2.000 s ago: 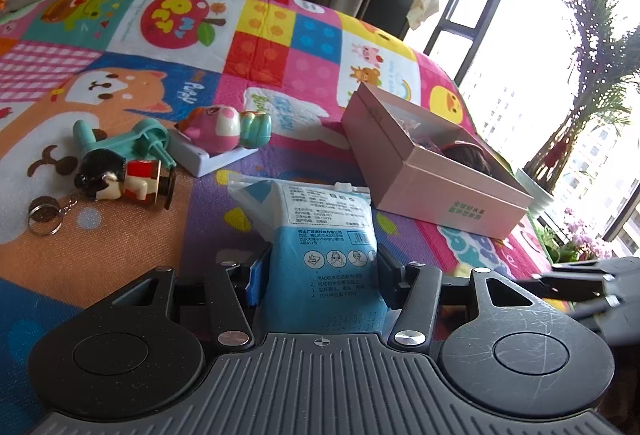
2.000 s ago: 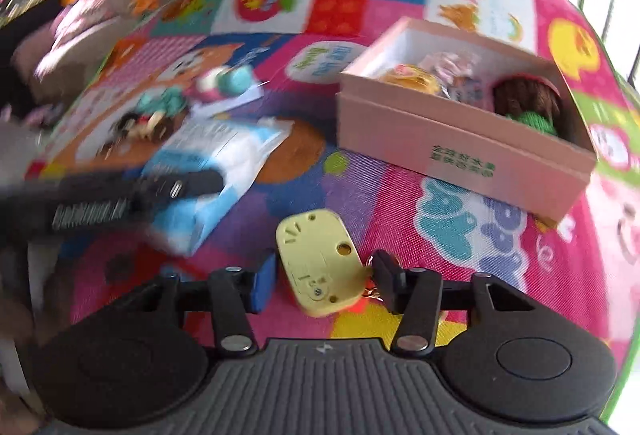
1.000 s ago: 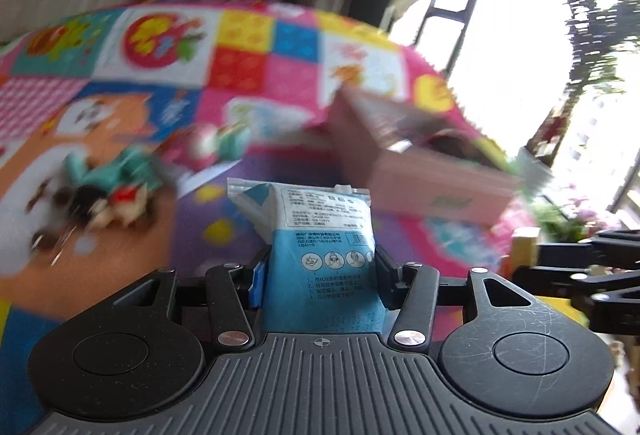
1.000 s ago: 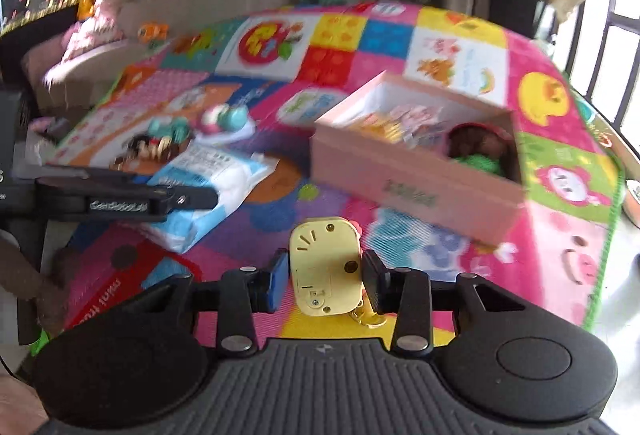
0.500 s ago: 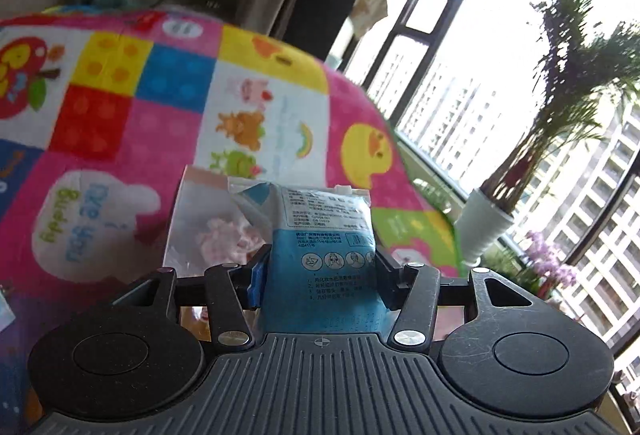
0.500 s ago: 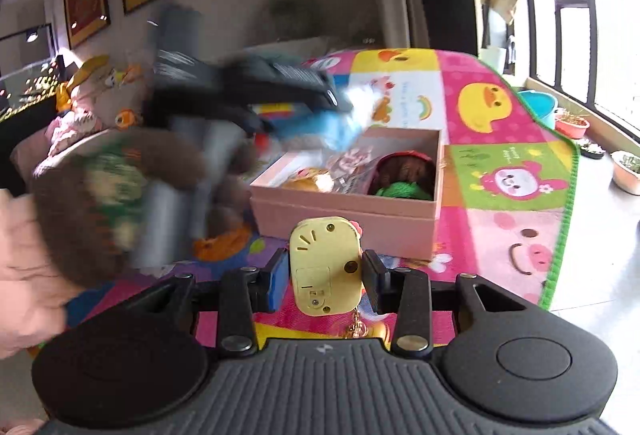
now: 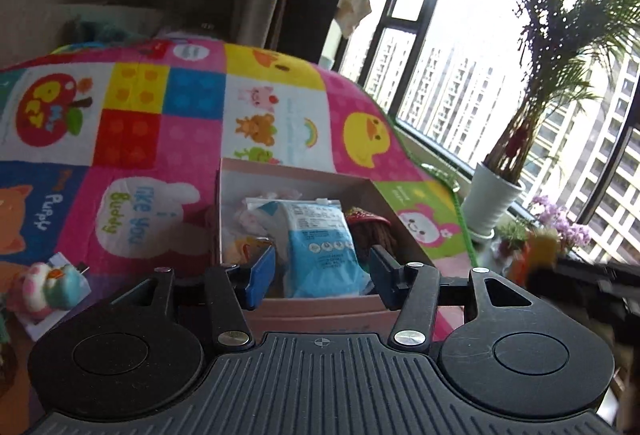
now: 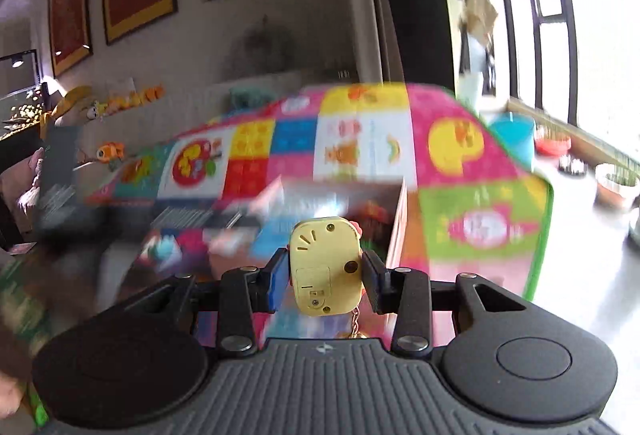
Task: Organize objects
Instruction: 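Drop the tissue pack into the pink box while the right tool drops the keychain toy, then move the left tool to the black-and-red figure while the right tool approaches the teal crank toy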
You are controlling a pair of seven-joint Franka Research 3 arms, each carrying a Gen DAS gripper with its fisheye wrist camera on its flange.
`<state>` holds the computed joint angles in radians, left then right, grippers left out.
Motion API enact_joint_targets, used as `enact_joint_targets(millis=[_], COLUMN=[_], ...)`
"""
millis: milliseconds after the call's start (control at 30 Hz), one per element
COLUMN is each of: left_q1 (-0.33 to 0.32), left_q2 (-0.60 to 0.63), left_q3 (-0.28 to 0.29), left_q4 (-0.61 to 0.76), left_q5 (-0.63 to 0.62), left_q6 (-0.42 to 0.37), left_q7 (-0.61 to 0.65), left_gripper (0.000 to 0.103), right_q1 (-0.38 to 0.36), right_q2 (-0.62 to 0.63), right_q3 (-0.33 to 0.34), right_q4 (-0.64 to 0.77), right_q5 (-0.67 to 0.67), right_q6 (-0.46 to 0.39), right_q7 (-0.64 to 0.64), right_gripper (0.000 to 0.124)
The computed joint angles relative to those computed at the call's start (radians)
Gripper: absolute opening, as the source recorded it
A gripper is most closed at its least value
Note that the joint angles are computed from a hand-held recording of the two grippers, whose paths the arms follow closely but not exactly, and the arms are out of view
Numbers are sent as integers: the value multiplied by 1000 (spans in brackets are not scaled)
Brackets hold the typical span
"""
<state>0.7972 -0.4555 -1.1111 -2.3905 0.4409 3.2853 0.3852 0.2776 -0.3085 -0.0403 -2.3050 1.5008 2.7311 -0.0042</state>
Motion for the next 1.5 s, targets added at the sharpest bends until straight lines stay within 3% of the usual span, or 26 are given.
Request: enact_joint_targets(millis=[100,233,300,400,467,533,667,767,867,967,1067,1233,1367,1400,1500], left_q1=[-182,-385,-440,-508,-540,-559,-525,-449,-344,-218,-143,-119,-259,-250,-150], left_q2=[-50,-79,-104,-151,-193,-238,-341,-427,-476,-466,-350,-193,-71,-92,-217], left_q3=[158,324,370,435,476,507,506,474,439,401,408,378,494,474,345], left_q4=[-116,-240,-285,-347,-395,-441,-512,-548,-558,-549,-505,-434,-418,-420,-406], left_q5=[-7,-36,-52,-74,-81,-87,-104,-123,-130,-123,-90,-57,-1,-5,-12], left_q6=[48,59,47,-9,-27,-40,-71,-120,-171,-150,-88,11,134,149,142], left_q7=[20,68,94,103,92,76,8,-100,-213,-312,-338,-289,-147,-116,0], left_gripper=[57,57,57,56,56,56,56,56,56,56,56,53,52,52,52], right_q1=[13,21,22,21,21,-7,-30,0,44,89,124,149,157,159,162], right_q2=[71,236,327,440,463,448,365,275,193,140,123,149,152,151,149], right_q3=[16,63,86,105,107,126,167,159,137,126,120,117,107,107,107], right_q4=[131,369,478,578,575,539,398,258,115,-1,-62,-71,-72,-73,-75], right_q5=[49,1,-84,-333,-439,-435,-340,-247,-241,-256,-265,-277,-251,-243,-220], right_q6=[33,125,169,226,247,220,231,215,166,146,139,166,173,177,181], right_q7=[-69,-1,104,407,548,583,441,292,243,235,282,361,350,345,326], right_gripper=[38,38,40,54,54,58,71,79,85,85,85,85,88,90,93])
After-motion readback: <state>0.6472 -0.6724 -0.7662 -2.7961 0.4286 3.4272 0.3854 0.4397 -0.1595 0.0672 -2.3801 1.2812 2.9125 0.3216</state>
